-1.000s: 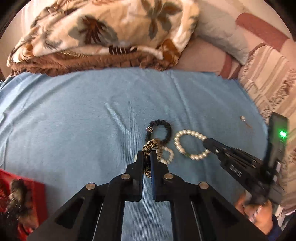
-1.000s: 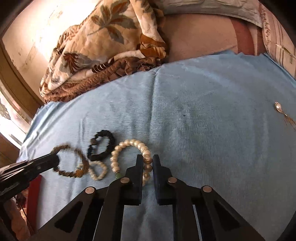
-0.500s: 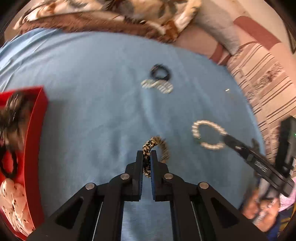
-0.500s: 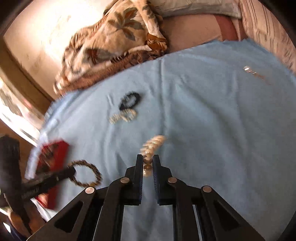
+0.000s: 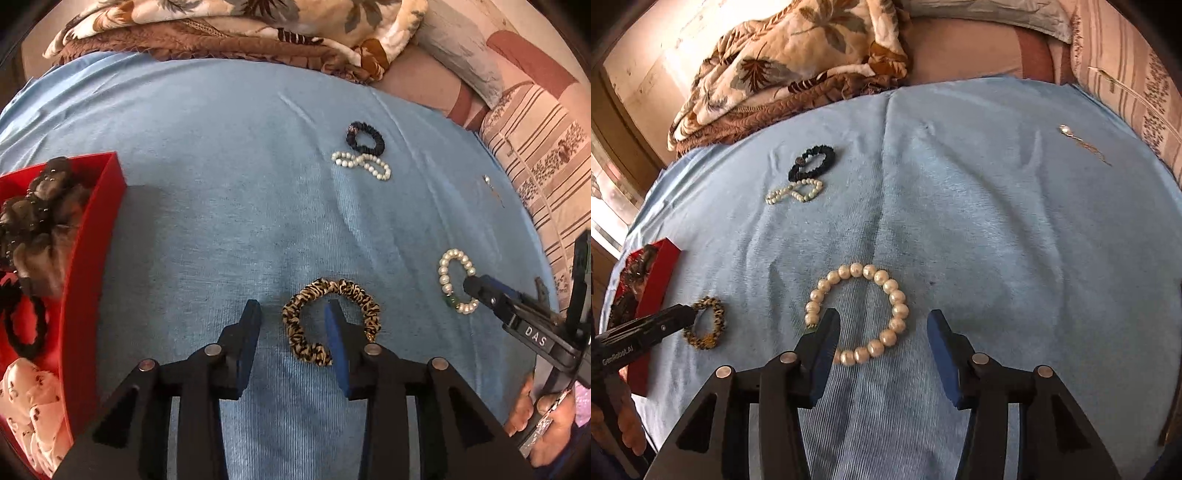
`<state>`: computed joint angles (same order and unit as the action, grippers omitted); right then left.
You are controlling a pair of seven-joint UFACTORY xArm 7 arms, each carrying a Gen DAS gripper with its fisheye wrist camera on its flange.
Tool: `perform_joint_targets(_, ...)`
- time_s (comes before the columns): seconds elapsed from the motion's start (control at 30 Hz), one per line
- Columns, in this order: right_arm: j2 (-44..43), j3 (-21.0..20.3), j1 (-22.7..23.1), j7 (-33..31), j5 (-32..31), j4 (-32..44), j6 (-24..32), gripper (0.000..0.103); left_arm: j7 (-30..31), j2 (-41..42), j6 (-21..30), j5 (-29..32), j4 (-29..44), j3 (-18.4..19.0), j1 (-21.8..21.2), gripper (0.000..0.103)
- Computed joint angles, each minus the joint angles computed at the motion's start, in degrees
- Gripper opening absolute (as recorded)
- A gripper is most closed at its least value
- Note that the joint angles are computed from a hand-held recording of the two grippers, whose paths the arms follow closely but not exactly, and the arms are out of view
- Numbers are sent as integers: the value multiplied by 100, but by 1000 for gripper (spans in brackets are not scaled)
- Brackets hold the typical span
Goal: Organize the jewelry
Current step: 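Grasp leopard-print scrunchie with left gripper while right gripper grasps white pearl bracelet, then carry scrunchie and pearl bracelet over the red tray and open both grippers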
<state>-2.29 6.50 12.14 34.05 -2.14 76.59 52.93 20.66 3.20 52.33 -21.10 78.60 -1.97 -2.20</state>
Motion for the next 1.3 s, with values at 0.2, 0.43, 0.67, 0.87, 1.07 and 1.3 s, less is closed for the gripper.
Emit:
perform_joint_targets(0.2, 231, 61, 102, 46, -516, 209, 86, 36, 107, -248, -503, 375, -422, -94, -171, 35)
perform_joint_targets(0.43, -1, 0, 76, -109, 175, -59, -408, 11, 248, -720, -596, 347, -759, -29, -286, 5)
perform_joint_targets(0.67, -545, 80, 65, 103, 162, -443, -988, 11, 672, -1512, -382, -275, -932, 285, -306, 5)
perform_joint_targets(0.87, -841, 253, 97, 428, -73, -621, -1132, 11, 799, -2148, -325, -474, -1099, 593, -193, 5)
perform_joint_targets(1.07, -1207, 382, 179, 657, -118, -874, -1135, 11, 758, -2587, -527, -292, -1342, 870, -37, 5)
perform_joint_targets(1.3, -1456, 522, 268, 777, -137, -865, -993, 11, 638, -2612, -430, -256, -1310, 1293, 296, 6)
